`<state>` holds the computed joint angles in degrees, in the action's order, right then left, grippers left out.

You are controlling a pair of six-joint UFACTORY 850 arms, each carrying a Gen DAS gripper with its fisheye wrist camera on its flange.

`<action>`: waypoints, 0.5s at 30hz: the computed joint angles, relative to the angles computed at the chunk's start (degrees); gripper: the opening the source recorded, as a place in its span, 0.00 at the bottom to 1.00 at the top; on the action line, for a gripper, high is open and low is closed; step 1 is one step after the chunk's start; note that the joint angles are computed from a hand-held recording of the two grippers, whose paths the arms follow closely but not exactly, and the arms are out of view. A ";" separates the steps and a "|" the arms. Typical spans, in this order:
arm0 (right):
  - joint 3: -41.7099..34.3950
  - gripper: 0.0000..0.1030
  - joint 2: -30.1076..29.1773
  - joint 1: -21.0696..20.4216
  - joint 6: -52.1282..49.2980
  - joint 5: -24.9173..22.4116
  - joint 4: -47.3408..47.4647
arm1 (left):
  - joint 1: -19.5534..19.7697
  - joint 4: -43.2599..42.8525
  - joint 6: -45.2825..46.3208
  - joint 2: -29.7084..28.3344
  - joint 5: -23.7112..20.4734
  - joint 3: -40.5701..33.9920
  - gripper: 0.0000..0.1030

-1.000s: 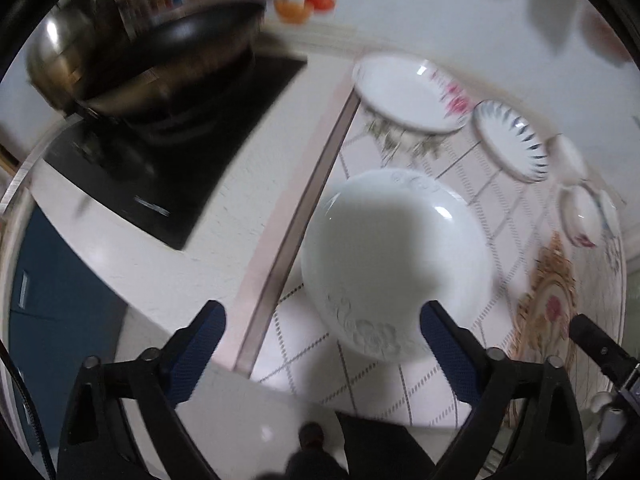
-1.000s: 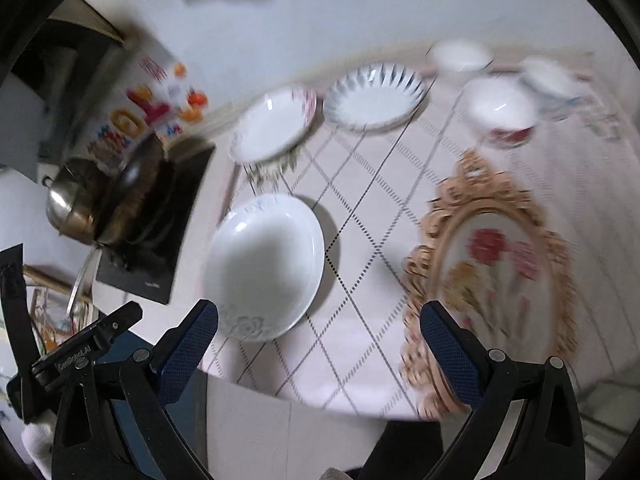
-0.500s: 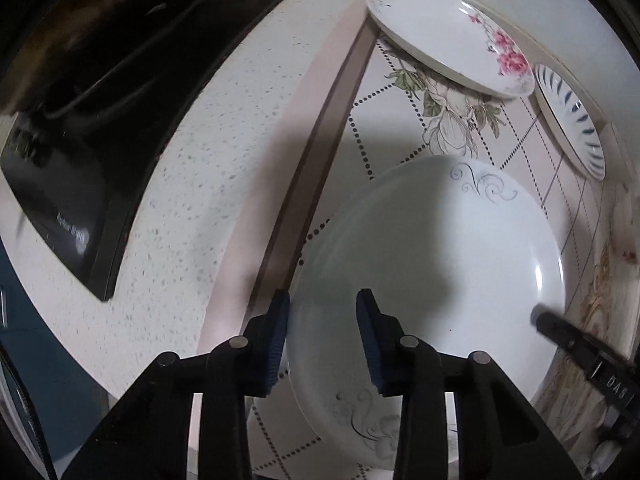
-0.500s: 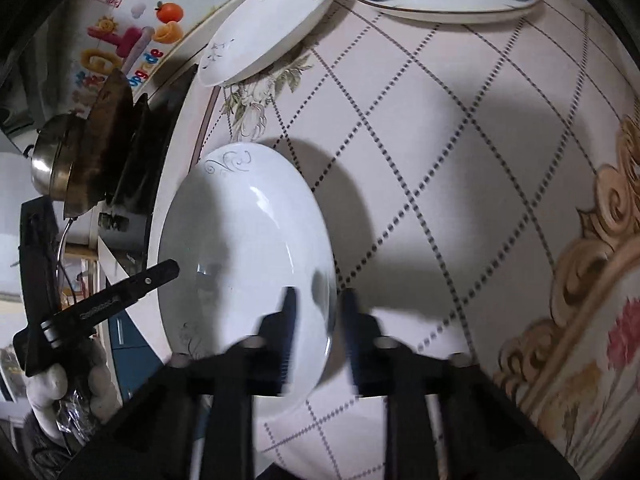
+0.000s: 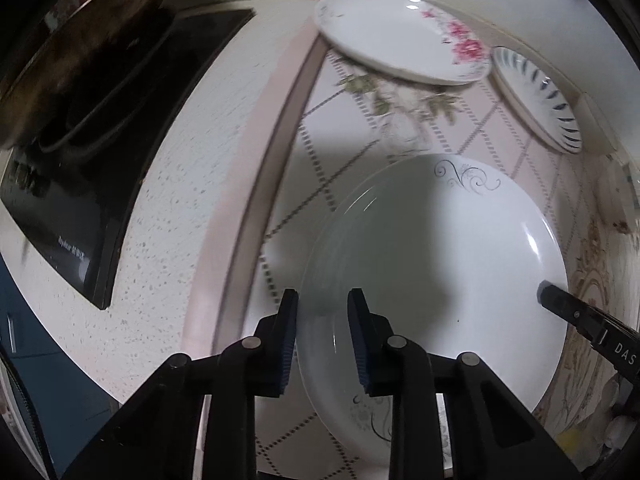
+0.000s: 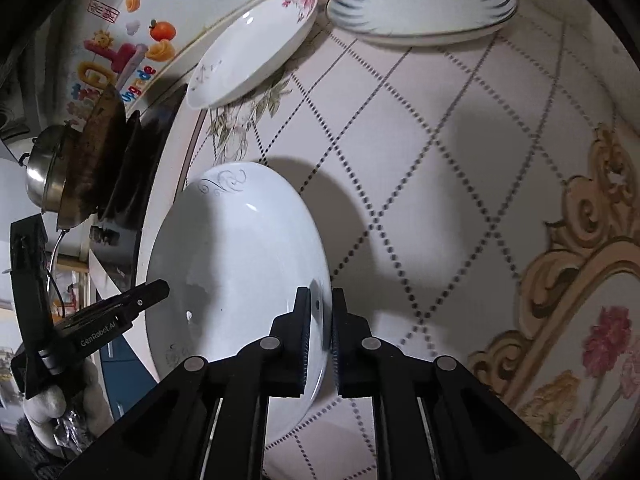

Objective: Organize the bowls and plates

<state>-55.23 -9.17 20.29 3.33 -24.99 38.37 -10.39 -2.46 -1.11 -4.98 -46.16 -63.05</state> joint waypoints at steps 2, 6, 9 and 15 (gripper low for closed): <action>1.24 0.11 1.59 -0.82 -0.50 -0.46 0.55 | -1.01 -0.41 0.01 0.08 0.10 -0.56 0.22; 4.05 0.11 5.63 -2.44 1.02 -0.64 -1.81 | -2.87 -1.62 1.99 1.07 0.03 -0.63 0.22; 6.98 0.11 9.43 -4.34 1.98 -0.60 -2.83 | -4.66 -2.71 3.12 0.80 0.09 -1.22 0.22; 11.73 0.11 14.63 -7.54 5.90 -0.62 -6.36 | -8.45 -3.35 4.24 -2.10 1.01 -2.95 0.22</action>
<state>-43.51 5.45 12.75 9.24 -25.61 32.01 -18.83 -5.81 3.13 -7.09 -45.15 -66.00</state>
